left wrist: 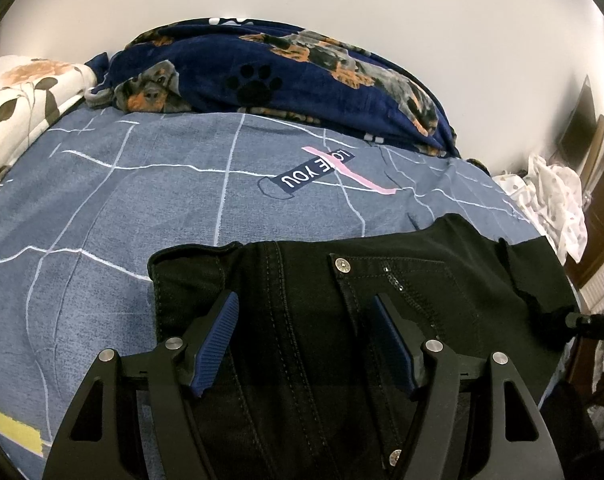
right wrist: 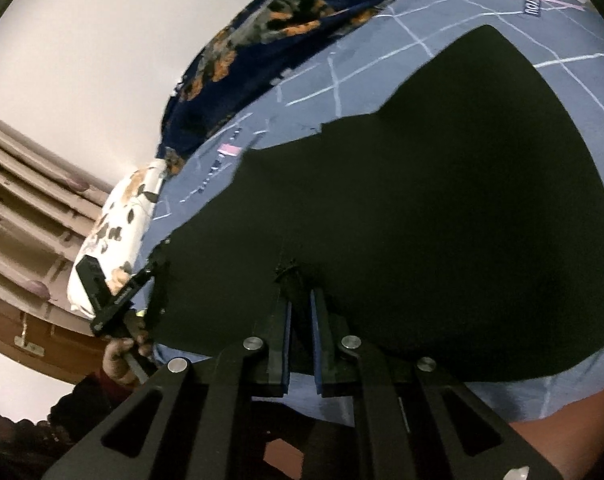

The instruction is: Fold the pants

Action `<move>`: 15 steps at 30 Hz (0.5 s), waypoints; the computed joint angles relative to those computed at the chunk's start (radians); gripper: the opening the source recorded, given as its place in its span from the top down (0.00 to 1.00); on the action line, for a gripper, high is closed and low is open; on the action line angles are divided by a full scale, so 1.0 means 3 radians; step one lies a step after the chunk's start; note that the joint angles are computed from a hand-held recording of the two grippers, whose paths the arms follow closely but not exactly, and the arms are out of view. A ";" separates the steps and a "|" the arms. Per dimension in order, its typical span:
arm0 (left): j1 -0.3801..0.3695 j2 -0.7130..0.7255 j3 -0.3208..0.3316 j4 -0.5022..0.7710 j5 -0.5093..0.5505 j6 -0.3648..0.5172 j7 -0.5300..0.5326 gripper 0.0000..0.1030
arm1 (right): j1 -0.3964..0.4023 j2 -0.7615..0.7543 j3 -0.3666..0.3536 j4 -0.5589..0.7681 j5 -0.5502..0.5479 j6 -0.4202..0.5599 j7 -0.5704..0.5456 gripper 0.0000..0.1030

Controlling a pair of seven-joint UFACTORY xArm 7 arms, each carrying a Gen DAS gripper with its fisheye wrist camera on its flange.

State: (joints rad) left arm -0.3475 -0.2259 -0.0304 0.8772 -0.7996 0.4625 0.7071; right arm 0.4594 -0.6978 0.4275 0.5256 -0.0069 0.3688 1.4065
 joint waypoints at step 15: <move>0.0008 -0.0012 0.0015 0.0005 -0.0082 0.0041 0.0057 0.33 | 0.0119 0.0589 -0.0095 0.0004 0.0049 -0.1082 -0.0225 0.91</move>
